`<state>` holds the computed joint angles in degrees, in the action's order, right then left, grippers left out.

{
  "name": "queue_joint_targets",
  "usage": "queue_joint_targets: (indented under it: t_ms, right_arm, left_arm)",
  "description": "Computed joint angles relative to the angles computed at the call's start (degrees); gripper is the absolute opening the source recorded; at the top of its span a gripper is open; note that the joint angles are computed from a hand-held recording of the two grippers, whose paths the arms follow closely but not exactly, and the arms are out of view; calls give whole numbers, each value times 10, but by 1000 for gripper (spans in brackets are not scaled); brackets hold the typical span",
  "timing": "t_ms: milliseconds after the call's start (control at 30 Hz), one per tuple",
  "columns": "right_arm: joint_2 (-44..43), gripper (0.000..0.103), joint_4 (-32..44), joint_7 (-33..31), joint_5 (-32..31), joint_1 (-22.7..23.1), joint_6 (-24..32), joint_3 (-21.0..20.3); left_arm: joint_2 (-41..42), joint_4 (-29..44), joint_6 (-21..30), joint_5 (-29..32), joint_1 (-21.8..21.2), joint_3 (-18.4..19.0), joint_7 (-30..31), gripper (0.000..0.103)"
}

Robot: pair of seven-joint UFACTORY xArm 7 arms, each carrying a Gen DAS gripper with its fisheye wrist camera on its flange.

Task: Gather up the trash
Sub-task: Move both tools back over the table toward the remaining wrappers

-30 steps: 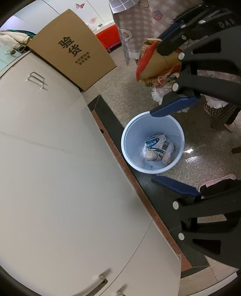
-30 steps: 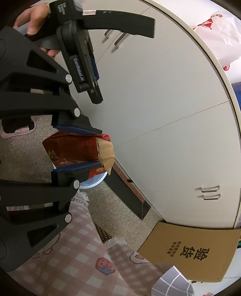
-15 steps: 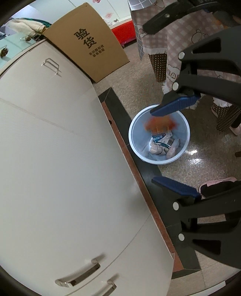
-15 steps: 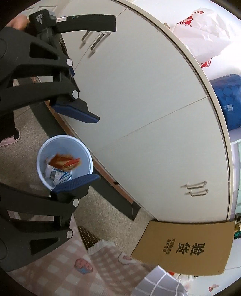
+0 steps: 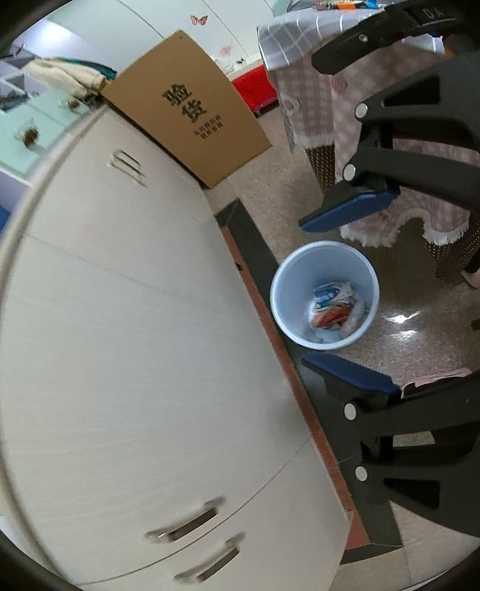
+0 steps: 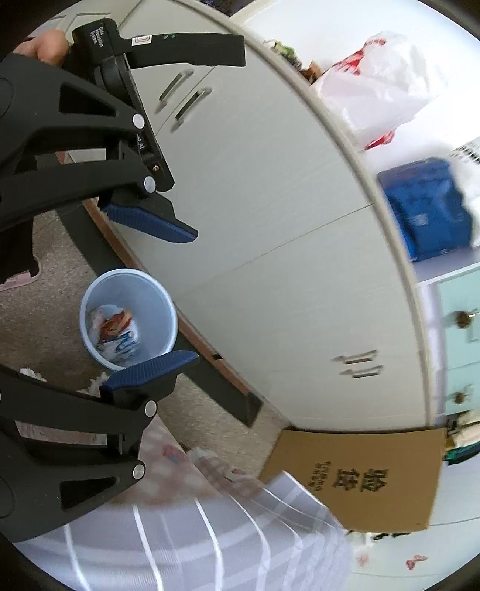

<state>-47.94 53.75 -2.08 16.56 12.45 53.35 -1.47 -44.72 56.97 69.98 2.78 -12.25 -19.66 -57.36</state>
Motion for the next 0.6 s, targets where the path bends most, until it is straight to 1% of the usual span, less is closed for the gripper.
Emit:
queue_joint_targets:
  t_ms: [100, 167, 367, 467, 500, 600]
  right_arm:
    - [-12, 63, 21, -4, 0, 0, 4, -9]
    - [-23, 64, 37, -9, 1, 0, 5, -18]
    - [-44, 65, 90, -35, -3, -6, 31, -61]
    - [-55, 65, 111, -59, -15, -19, 58, -93]
    - [-56, 65, 117, -66, -20, -25, 66, -103]
    - [-48, 65, 144, -95, -41, -50, 91, -147]
  left_arm:
    - [8, 58, 18, 24, 11, -26, -5, 66]
    - [21, 95, 27, 38, 19, -44, -7, 69]
    - [84, 222, 40, 77, 38, -112, -13, 71]
    - [139, 293, 52, 106, 47, -158, -11, 71]
    - [167, 327, 59, 122, 54, -184, -15, 71]
    - [235, 395, 71, 167, 57, -242, -34, 71]
